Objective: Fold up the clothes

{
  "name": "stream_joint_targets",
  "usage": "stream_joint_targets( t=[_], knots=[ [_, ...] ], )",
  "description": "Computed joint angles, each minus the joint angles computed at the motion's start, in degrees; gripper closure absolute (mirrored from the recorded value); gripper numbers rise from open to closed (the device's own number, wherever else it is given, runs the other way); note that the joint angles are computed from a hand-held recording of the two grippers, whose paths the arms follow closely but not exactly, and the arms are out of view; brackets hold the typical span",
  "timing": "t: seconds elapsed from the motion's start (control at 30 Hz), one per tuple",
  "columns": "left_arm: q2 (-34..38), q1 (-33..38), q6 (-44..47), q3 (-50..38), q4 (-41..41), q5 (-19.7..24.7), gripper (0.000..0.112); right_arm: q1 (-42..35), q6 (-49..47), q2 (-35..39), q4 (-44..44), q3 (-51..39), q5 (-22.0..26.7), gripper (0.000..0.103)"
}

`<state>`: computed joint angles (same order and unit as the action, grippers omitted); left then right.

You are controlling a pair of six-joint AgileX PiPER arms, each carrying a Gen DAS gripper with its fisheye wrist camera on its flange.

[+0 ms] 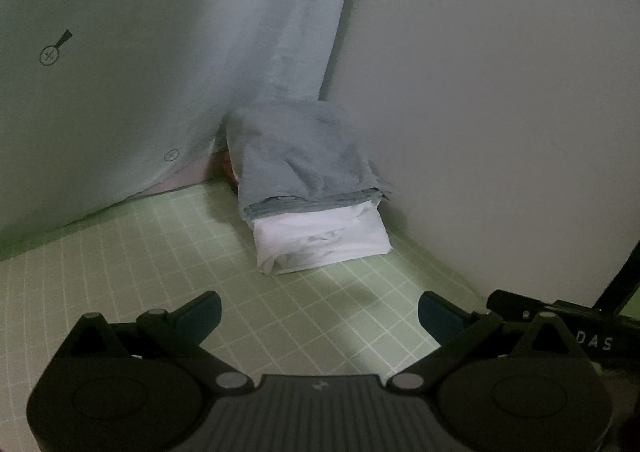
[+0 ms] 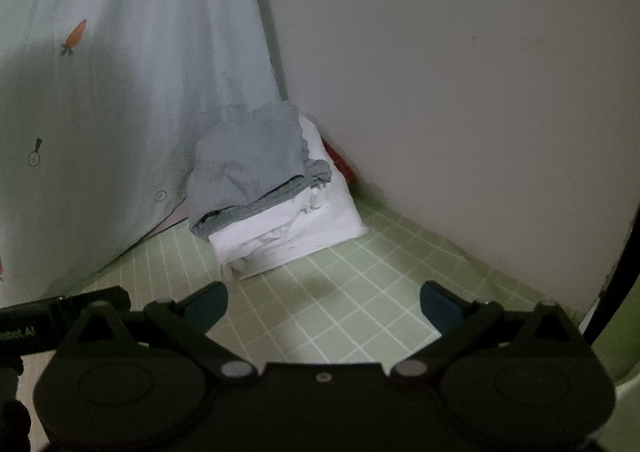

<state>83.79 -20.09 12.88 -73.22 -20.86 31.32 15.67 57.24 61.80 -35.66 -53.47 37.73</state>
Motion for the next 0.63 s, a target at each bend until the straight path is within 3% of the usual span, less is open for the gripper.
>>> stream_joint_targets(
  t=[0.63],
  knots=[
    [0.0,0.2,4.2,-0.2,-2.5,1.1,0.009,-0.6,-0.6,1.4,0.7,-0.5,-1.6,0.0]
  ],
)
